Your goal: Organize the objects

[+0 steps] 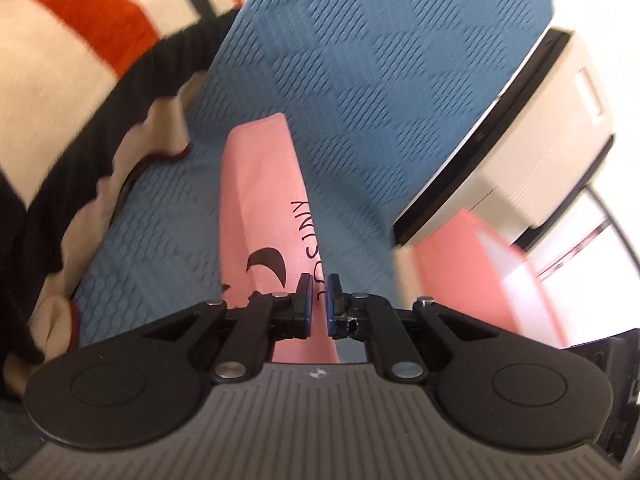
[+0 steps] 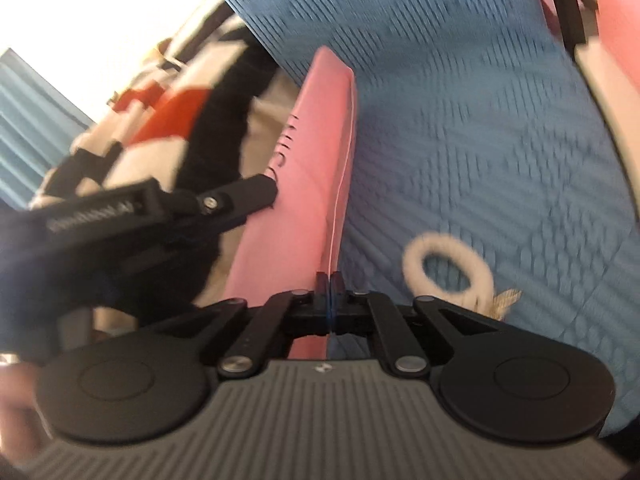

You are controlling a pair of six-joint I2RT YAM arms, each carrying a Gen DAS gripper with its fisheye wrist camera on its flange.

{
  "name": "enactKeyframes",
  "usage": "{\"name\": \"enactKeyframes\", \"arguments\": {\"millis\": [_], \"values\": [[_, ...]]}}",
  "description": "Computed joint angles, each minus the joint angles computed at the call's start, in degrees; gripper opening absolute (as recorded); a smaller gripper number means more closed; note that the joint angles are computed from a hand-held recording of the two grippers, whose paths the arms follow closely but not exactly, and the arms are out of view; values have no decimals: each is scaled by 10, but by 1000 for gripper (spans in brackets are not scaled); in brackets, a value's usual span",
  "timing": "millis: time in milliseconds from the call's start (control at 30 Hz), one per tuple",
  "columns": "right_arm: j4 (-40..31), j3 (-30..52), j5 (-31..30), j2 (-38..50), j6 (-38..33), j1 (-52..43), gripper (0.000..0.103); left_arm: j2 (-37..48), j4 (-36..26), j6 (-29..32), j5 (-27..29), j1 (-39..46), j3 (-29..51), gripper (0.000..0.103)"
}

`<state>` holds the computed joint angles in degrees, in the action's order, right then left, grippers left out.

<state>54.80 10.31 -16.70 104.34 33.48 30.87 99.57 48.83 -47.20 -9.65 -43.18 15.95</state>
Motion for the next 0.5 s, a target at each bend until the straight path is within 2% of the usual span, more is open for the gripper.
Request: {"name": "enactKeyframes", "arguments": {"millis": [133, 233, 367, 500], "values": [[-81, -9, -4, -118, -45, -30, 3, -2, 58, 3, 17, 20, -18, 8], [-139, -2, -22, -174, -75, -68, 3, 12, 72, 19, 41, 42, -4, 8], [-193, 26, -10, -194, -119, -96, 3, 45, 48, 39, 84, 77, 45, 8], [-213, 53, 5, -169, -151, -114, 3, 86, -16, 60, 103, 97, 119, 8]]}}
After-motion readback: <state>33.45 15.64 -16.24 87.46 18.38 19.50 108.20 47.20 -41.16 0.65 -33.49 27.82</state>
